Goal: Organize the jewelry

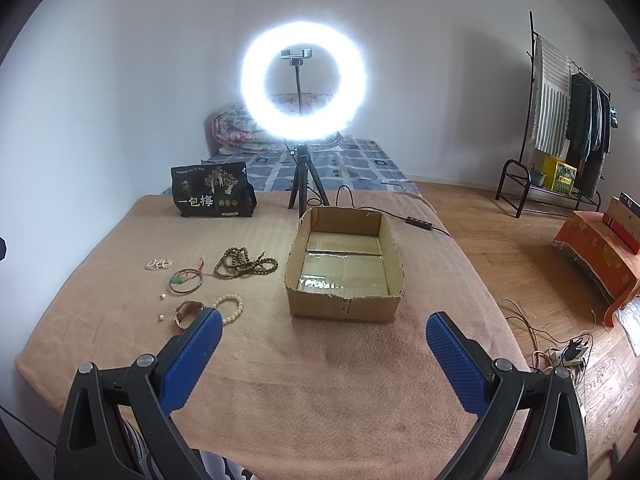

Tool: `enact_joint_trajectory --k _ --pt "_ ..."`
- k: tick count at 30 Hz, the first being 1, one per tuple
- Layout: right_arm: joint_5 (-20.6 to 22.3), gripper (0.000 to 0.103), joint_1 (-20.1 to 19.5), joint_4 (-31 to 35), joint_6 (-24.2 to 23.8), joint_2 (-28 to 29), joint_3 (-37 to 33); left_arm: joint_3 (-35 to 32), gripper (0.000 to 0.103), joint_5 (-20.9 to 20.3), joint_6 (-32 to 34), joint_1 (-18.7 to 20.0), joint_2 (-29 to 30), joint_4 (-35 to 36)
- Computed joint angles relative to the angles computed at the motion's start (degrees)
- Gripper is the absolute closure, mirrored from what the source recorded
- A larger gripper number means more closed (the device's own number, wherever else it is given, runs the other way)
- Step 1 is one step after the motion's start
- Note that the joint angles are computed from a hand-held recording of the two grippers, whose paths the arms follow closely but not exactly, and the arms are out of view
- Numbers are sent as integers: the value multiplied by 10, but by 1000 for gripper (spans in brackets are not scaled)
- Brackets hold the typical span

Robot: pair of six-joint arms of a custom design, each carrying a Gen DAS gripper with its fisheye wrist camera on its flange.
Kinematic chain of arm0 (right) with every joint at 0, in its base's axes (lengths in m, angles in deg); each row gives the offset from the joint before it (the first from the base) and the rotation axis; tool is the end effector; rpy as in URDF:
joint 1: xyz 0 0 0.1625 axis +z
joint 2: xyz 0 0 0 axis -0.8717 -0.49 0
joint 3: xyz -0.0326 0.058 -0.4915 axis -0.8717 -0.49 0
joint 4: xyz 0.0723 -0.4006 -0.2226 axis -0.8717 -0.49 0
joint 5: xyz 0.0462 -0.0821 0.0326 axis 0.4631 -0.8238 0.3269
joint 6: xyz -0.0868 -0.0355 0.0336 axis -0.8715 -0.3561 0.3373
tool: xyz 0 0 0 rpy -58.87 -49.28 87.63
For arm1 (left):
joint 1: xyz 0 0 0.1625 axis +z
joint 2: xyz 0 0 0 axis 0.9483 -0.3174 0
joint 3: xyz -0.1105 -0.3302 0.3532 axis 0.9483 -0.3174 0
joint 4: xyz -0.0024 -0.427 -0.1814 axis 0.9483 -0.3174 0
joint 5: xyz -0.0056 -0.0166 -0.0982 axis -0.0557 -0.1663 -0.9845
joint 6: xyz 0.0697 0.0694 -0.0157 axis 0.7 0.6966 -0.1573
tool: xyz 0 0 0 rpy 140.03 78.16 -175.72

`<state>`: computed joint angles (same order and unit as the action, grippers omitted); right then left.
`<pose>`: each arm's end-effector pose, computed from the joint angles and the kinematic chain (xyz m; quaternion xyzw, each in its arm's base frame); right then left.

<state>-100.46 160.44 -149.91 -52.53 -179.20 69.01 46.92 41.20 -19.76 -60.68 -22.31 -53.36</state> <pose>0.1490 -0.3850 0.4167 0.1995 -0.8167 0.4218 0.3394 -0.4628 -0.3177 0.1859 0.1168 0.7788 -0.4907 0.3730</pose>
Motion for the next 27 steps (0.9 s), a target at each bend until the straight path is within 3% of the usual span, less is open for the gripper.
enact_joint_trajectory --k 19,27 --pt "1 0 -8 15 0 4 -8 11 0 -4 36 20 6 -47" --pt "14 0 -22 20 -11 12 -17 18 0 -12 84 46 6 -92"
